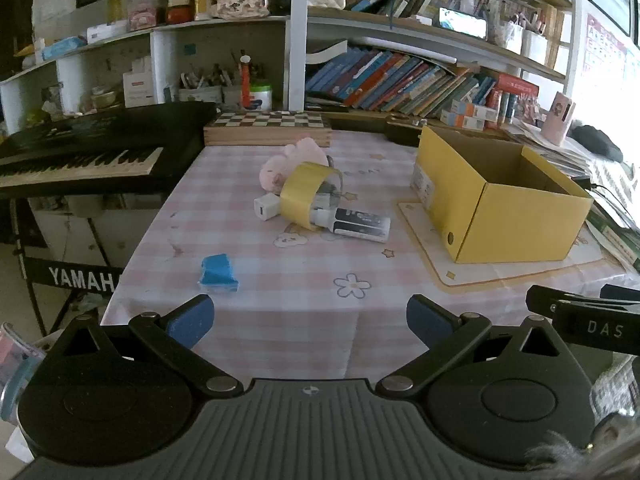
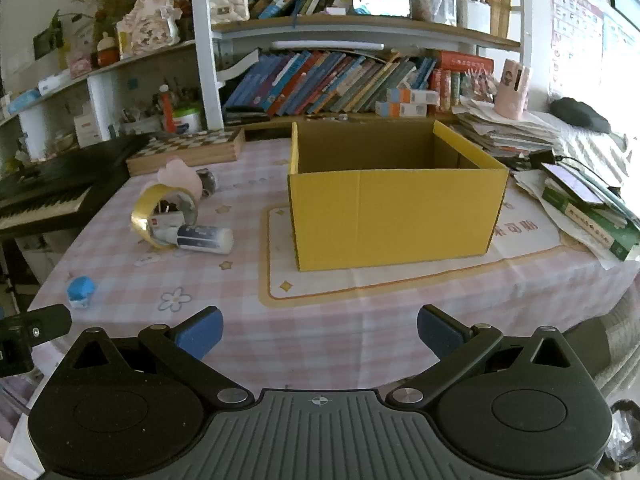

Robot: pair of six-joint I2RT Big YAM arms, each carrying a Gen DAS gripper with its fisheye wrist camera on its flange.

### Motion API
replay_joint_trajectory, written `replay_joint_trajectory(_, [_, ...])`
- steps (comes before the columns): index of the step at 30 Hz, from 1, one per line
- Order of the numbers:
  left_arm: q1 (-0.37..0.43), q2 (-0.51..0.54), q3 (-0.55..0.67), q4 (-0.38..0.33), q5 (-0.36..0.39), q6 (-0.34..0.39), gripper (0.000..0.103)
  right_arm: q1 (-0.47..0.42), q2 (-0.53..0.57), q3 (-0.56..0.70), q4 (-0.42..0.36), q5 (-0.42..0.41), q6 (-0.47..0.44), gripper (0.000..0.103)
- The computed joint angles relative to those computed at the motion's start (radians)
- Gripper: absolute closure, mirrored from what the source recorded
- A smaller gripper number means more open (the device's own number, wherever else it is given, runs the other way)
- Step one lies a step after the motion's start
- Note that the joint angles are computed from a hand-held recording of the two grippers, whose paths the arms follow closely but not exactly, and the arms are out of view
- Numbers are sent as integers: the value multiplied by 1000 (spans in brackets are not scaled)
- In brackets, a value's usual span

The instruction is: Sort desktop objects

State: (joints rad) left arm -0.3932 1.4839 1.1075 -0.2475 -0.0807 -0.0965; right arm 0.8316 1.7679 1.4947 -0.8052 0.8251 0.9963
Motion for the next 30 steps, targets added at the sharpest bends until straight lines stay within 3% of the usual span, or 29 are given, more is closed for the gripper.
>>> replay_joint_trajectory(30, [5,-13,-3,-18,23,1,0,10,-4,2,-38,3,42,0])
